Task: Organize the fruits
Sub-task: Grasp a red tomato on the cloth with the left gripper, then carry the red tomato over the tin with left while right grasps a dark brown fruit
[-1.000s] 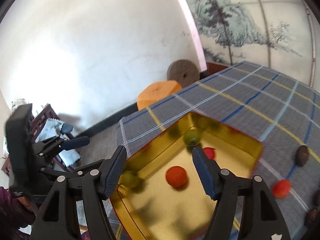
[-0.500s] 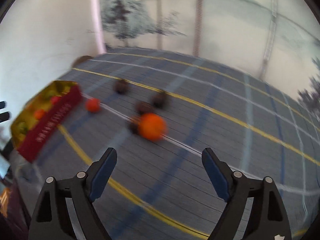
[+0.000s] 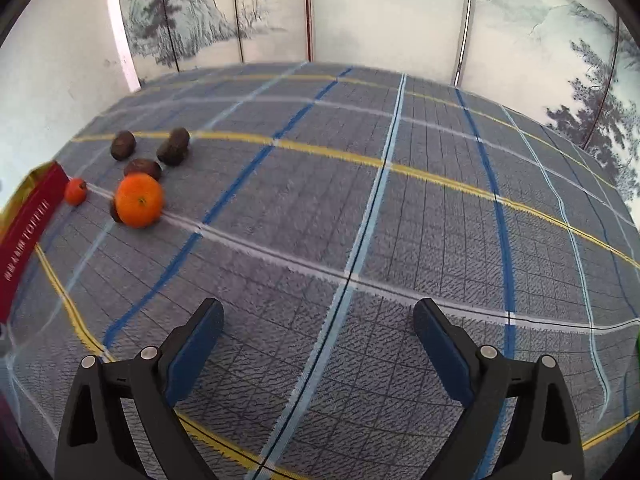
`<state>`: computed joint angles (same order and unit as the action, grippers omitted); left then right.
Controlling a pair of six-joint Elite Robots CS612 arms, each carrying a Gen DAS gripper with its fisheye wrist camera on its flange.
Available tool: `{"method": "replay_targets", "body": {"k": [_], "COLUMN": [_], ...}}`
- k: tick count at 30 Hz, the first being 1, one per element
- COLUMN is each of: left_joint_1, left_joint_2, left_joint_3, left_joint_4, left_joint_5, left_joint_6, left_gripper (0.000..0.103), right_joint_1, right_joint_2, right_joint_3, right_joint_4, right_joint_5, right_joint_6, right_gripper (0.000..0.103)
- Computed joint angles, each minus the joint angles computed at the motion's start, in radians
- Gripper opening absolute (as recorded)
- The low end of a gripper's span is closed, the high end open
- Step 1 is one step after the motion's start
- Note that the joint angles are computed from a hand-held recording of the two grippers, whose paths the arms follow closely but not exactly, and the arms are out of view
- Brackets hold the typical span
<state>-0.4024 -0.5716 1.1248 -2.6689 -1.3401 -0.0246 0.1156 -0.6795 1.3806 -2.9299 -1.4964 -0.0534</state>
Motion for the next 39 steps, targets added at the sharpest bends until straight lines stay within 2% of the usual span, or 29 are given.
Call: {"method": "replay_targets", "body": {"k": [2,4,7,11,13,15,16,20,23,25,27,29,30,31,33,35,37,39], "left_joint_1": [0.007,0.012,0.022,0.035,0.042,0.048,0.048,0.041,0.034,0.028,0.025,0.022,0.020,0.017,0.014,0.014,0.018,0.022], "left_joint_2": [0.048,0.094,0.147,0.204,0.226,0.229,0.231,0.195,0.130,0.082,0.048,0.017,0.004,-0.012,-0.034,-0.055,-0.069,-0.079], "left_joint_3": [-0.089,-0.168,-0.264,-0.373,-0.417,-0.421,-0.426,-0.350,-0.224,-0.137,-0.077,-0.024,-0.001,0.029,0.067,0.104,0.129,0.146], "left_joint_4": [0.075,0.137,0.211,0.323,0.383,0.381,0.390,0.324,0.206,0.134,0.086,0.040,0.018,-0.009,-0.041,-0.066,-0.084,-0.093], "left_joint_5": [-0.031,-0.029,-0.045,-0.056,-0.083,-0.127,-0.127,-0.127,-0.161,-0.183,-0.204,-0.216,-0.211,-0.197,-0.176,-0.171,-0.174,-0.176], "left_joint_6": [0.018,0.035,0.070,0.075,0.078,0.070,0.059,-0.013,-0.091,-0.144,-0.184,-0.211,-0.218,-0.222,-0.225,-0.231,-0.235,-0.238], "left_gripper": [0.071,0.070,0.070,0.069,0.059,0.033,0.033,0.033,0.033,0.033,0.033,0.033,0.033,0.033,0.033,0.033,0.033,0.033], "right_joint_1": [-0.008,-0.016,-0.021,-0.024,-0.025,-0.026,-0.027,-0.030,-0.029,-0.033,-0.037,-0.039,-0.039,-0.034,-0.015,0.009,0.024,0.032], "right_joint_2": [0.001,-0.001,-0.001,-0.001,-0.001,-0.001,-0.001,0.000,0.001,0.002,0.005,0.017,0.023,0.037,0.058,0.093,0.130,0.157], "right_joint_3": [0.003,0.009,0.012,0.012,0.012,0.012,0.012,0.007,0.007,0.012,0.001,-0.044,-0.061,-0.103,-0.176,-0.262,-0.344,-0.398], "right_joint_4": [-0.012,-0.022,-0.029,-0.030,-0.028,-0.025,-0.023,-0.009,-0.011,-0.052,-0.067,-0.045,-0.045,-0.021,0.081,0.186,0.290,0.343], "right_joint_5": [0.031,0.060,0.090,0.114,0.120,0.131,0.135,0.144,0.137,0.164,0.226,0.357,0.399,0.465,0.497,0.472,0.451,0.450], "right_joint_6": [0.015,0.037,0.051,0.043,0.044,0.045,0.047,0.053,0.052,0.060,0.063,0.070,0.078,0.077,0.027,-0.022,-0.033,-0.033], "right_gripper": [0.096,0.096,0.096,0.096,0.096,0.096,0.096,0.096,0.096,0.096,0.091,0.087,0.087,0.087,0.086,0.078,0.070,0.068]}}
